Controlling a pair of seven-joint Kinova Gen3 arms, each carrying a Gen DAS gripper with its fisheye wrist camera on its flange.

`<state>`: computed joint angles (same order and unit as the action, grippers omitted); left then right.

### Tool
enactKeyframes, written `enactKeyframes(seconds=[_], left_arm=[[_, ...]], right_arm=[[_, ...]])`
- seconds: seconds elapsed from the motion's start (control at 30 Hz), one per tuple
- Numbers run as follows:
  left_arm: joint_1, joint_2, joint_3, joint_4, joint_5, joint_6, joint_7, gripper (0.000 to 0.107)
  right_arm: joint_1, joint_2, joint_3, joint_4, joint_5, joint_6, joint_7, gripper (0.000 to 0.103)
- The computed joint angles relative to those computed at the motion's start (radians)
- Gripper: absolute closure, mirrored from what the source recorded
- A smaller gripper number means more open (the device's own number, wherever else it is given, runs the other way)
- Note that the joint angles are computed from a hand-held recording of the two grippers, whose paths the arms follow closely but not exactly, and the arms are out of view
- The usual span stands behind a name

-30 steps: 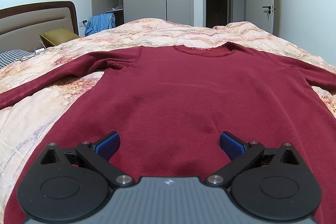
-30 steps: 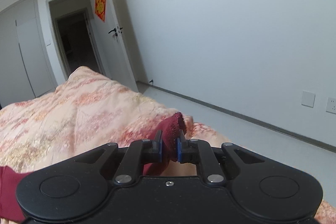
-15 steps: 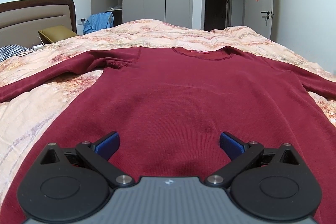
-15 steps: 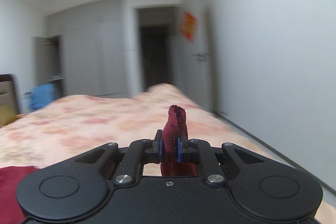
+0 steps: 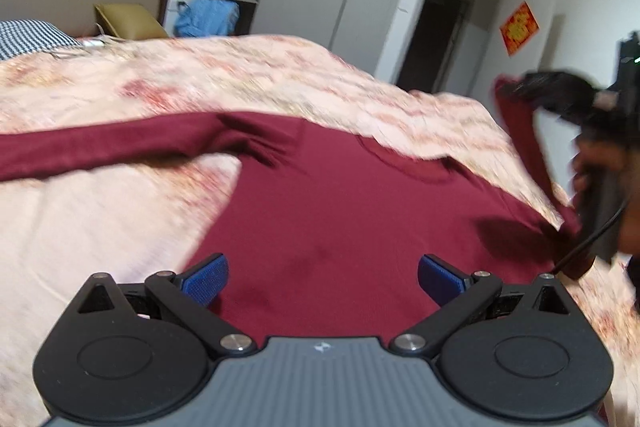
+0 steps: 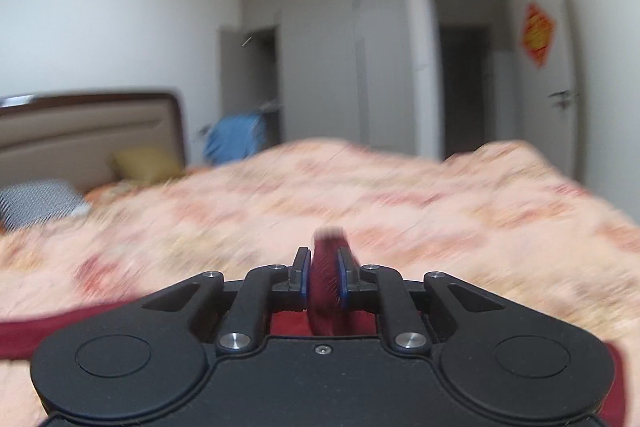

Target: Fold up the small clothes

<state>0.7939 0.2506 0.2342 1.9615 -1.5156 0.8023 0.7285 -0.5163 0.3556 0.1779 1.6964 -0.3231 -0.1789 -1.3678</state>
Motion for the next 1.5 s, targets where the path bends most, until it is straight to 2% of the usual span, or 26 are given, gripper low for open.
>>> enactKeyframes(seconds=[0.07,0.13,0.23,0.3,0.37,0.5,0.57,0.63,0.7,0.73,0.83,0.9,0.97,1.03,1.1,1.13,1.17,1.2,1.23,1.27,1.33,1.43,1.5], left_arm=[[0.003,-0.008,-0.008,0.005,0.008,0.020,0.004,0.005],[0.040,-0.013,-0.054,0.004,0.027,0.028,0.004,0.005],[0.098,-0.010,-0.131,-0.002,0.047,0.022,0.007,0.005],[0.089,-0.008,-0.125,-0.008,0.058,0.021,-0.001,0.005],[0.095,-0.010,-0.131,-0.010,0.061,0.019,-0.010,0.005],[0.085,0.007,-0.138,-0.035,0.056,-0.009,-0.067,0.005],[0.066,0.019,-0.141,-0.057,0.043,-0.057,-0.096,0.005],[0.010,0.037,-0.110,-0.077,-0.017,-0.116,-0.091,0.005],[-0.065,0.068,-0.063,-0.110,-0.087,-0.179,-0.083,0.005],[-0.083,0.089,-0.062,-0.138,-0.105,-0.212,-0.087,0.005],[-0.130,0.168,-0.062,-0.257,-0.069,-0.308,-0.184,0.005],[-0.174,0.230,-0.012,-0.340,-0.035,-0.308,-0.266,0.005],[-0.183,0.301,0.020,-0.426,-0.006,-0.243,-0.347,0.005],[-0.197,0.365,0.069,-0.500,0.001,-0.162,-0.428,0.005],[-0.243,0.426,0.161,-0.562,0.018,-0.088,-0.510,0.005],[-0.259,0.457,0.193,-0.595,0.050,-0.060,-0.550,0.005],[-0.263,0.473,0.205,-0.615,0.081,-0.044,-0.591,0.005],[-0.254,0.484,0.200,-0.634,0.108,-0.031,-0.631,0.005],[-0.231,0.486,0.175,-0.649,0.135,-0.022,-0.665,0.005],[-0.201,0.486,0.132,-0.658,0.159,-0.027,-0.682,0.005],[-0.145,0.481,0.040,-0.660,0.206,-0.060,-0.693,0.005],[-0.077,0.463,-0.099,-0.648,0.297,-0.139,-0.712,0.005],[-0.035,0.455,-0.180,-0.642,0.355,-0.180,-0.733,0.005]], right_arm=[[-0.002,0.036,-0.033,-0.027,0.014,0.030,0.032,0.088],[0.058,0.057,-0.122,-0.048,0.084,0.078,0.011,0.087],[0.163,0.068,-0.261,-0.064,0.206,0.158,-0.057,0.079],[0.246,0.050,-0.354,-0.033,0.287,0.145,-0.089,0.063],[0.339,0.018,-0.424,0.036,0.368,0.111,-0.137,0.035],[0.524,-0.062,-0.506,0.140,0.527,0.078,-0.281,0.019],[0.617,-0.097,-0.528,0.181,0.555,0.058,-0.312,0.009],[0.710,-0.123,-0.552,0.209,0.521,0.051,-0.291,0.007],[0.802,-0.134,-0.584,0.212,0.441,0.070,-0.223,0.007],[0.848,-0.130,-0.602,0.212,0.400,0.073,-0.191,0.007],[0.986,-0.100,-0.675,0.194,0.278,0.086,-0.139,0.008],[1.057,-0.069,-0.721,0.166,0.197,0.106,-0.106,0.009],[1.127,-0.029,-0.784,0.144,0.116,0.109,-0.063,0.014],[1.133,0.005,-0.790,0.109,0.034,0.138,-0.029,0.019],[1.117,0.029,-0.772,0.074,-0.046,0.181,0.015,0.028],[1.091,0.038,-0.749,0.057,-0.086,0.201,0.043,0.036],[1.054,0.046,-0.714,0.042,-0.127,0.220,0.077,0.050],[1.009,0.050,-0.667,0.037,-0.167,0.227,0.117,0.060],[0.963,0.050,-0.625,0.039,-0.203,0.217,0.156,0.078],[0.917,0.047,-0.585,0.052,-0.228,0.191,0.192,0.084],[0.824,0.021,-0.508,0.096,-0.229,0.110,0.270,0.088],[0.685,-0.023,-0.388,0.171,-0.171,-0.012,0.392,0.089],[0.593,-0.014,-0.306,0.196,-0.202,-0.078,0.441,0.090]])
